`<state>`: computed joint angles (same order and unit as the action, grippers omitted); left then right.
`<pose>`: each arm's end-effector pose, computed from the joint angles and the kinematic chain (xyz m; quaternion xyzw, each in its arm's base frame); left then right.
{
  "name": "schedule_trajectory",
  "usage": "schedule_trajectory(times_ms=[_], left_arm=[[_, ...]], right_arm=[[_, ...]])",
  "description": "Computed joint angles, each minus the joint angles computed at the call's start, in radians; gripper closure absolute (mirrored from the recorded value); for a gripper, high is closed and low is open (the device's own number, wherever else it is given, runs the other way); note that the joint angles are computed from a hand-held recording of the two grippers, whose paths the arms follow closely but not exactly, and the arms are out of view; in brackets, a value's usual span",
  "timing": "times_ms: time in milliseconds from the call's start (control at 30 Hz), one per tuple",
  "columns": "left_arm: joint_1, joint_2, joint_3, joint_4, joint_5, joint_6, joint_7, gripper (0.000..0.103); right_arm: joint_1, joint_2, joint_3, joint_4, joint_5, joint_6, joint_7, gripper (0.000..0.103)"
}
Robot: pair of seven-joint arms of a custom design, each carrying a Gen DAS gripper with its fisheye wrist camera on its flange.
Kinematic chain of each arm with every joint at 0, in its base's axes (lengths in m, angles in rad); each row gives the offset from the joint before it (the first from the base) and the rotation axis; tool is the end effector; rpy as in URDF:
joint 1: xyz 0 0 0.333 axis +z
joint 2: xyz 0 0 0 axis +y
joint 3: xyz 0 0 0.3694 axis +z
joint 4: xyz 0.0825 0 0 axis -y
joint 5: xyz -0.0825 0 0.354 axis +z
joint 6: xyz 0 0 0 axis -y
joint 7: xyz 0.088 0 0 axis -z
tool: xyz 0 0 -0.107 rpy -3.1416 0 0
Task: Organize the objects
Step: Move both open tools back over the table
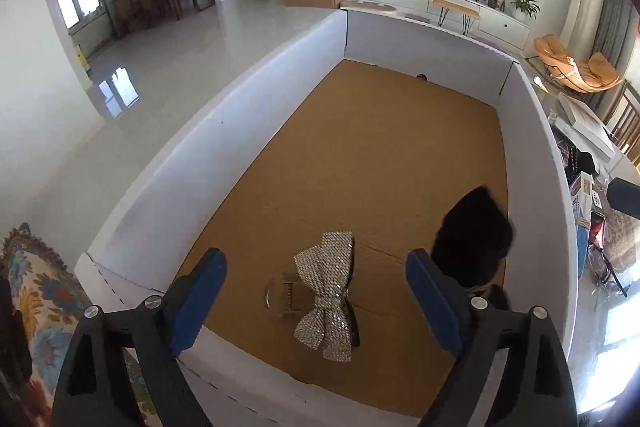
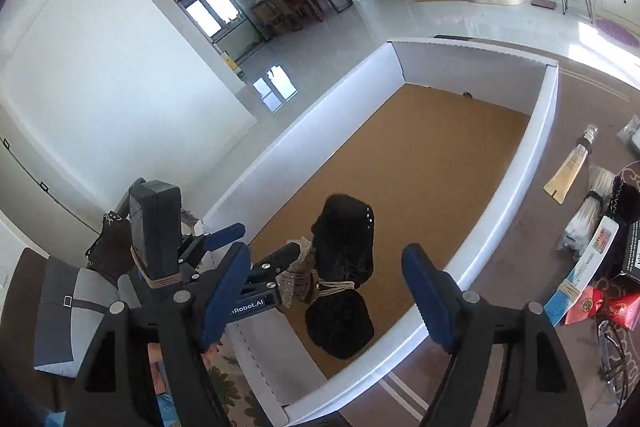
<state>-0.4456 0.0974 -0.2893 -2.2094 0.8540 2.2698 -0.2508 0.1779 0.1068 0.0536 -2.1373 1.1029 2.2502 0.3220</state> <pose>0.4044 -0.3359 0.4139 -0.8228 0.4826 -0.1318 0.2696 0.5276 0.1492 0.4410 -0.8348 0.3662 0.1106 0.3959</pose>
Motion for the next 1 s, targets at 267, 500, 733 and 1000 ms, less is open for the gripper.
schedule_trajectory(times_ms=[267, 500, 733, 1000], left_arm=[[-0.057, -0.015, -0.04, 0.04, 0.213, 0.166, -0.162, 0.011], [-0.182, 0.186, -0.041, 0.287, 0.355, 0.256, -0.124, 0.0], [-0.237, 0.535, -0.021, 0.589, 0.106, 0.211, 0.191, 0.0], [-0.322, 0.682, 0.081, 0.811, 0.008, 0.103, 0.402, 0.0]], right_arm=[[-0.078, -0.094, -0.075, -0.179, 0.274, 0.265, -0.542, 0.009], [-0.25, 0.052, -0.179, -0.14, 0.27, 0.389, -0.64, 0.009], [-0.374, 0.197, -0.155, -0.09, 0.183, 0.479, -0.631, 0.009], [-0.416, 0.245, -0.088, -0.052, 0.245, 0.49, -0.681, 0.0]])
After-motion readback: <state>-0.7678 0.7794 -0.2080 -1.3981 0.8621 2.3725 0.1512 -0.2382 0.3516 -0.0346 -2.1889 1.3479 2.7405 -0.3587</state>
